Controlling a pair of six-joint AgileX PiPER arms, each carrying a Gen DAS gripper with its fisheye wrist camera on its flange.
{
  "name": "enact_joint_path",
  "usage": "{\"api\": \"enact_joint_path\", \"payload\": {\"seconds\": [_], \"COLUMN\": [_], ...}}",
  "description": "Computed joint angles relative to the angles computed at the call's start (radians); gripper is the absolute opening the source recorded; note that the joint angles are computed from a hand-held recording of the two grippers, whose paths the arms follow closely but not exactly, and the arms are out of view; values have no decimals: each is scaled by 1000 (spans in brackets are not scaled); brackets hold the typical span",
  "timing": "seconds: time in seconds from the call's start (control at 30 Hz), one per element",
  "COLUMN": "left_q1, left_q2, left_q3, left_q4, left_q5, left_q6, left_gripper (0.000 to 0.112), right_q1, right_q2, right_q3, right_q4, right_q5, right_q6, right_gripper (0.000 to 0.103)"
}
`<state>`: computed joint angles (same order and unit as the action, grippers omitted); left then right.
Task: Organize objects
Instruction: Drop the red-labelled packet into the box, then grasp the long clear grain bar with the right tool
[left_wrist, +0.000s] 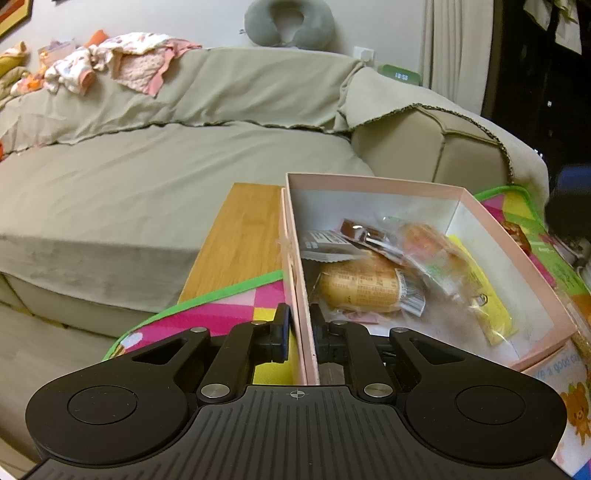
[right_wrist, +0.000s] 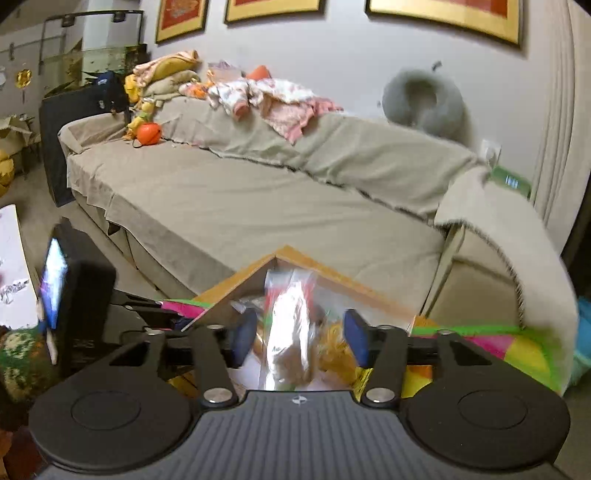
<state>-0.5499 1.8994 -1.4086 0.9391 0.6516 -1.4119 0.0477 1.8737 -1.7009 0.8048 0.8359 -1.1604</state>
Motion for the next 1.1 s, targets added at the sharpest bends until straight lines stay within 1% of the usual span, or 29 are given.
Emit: {"api": "enact_joint_path", "payload": {"seconds": [0.1, 0.17, 0.23, 0.37, 0.43, 0.57, 0.6, 0.8, 0.97, 1.1], "left_q1": [-1, -2, -4, -4, -3, -1, -1, -7, -8, -8], "left_q2": [3, 3, 5, 5, 4, 6, 6, 12, 12, 13], "left_q3": [-4, -4, -7, -7, -6, -9, -9, -18, -19, -20], "left_q4": [2, 2, 3, -2, -7, -27, -30, -40, -37, -38], "left_q5": [4, 4, 6, 7, 7, 11, 13, 28, 30, 29], "left_q6": [1, -1, -5, -1, 7, 25, 28, 40, 36, 37], "left_gripper": [13, 13, 13, 13, 13, 13, 12, 12, 12, 12], "right_q1": [-33, -70, -113, -175, -211, -262, -275, -348, -355, -345], "right_q2": [30, 31, 20, -8, -14, -55, -54, -4, 20, 21], "right_q3": [-19, -3, 35, 133, 167, 279, 291, 267, 251, 265], "right_q4": [-11, -9, 1, -17, -22, -32, -35, -76, -96, -85], "right_q5": [42, 49, 43, -26, -45, -161, -179, -170, -170, -161], "right_q6": [59, 73, 64, 56, 56, 22, 21, 114, 161, 145], "right_gripper": [55, 58, 65, 66, 71, 75, 77, 80, 83, 83]}}
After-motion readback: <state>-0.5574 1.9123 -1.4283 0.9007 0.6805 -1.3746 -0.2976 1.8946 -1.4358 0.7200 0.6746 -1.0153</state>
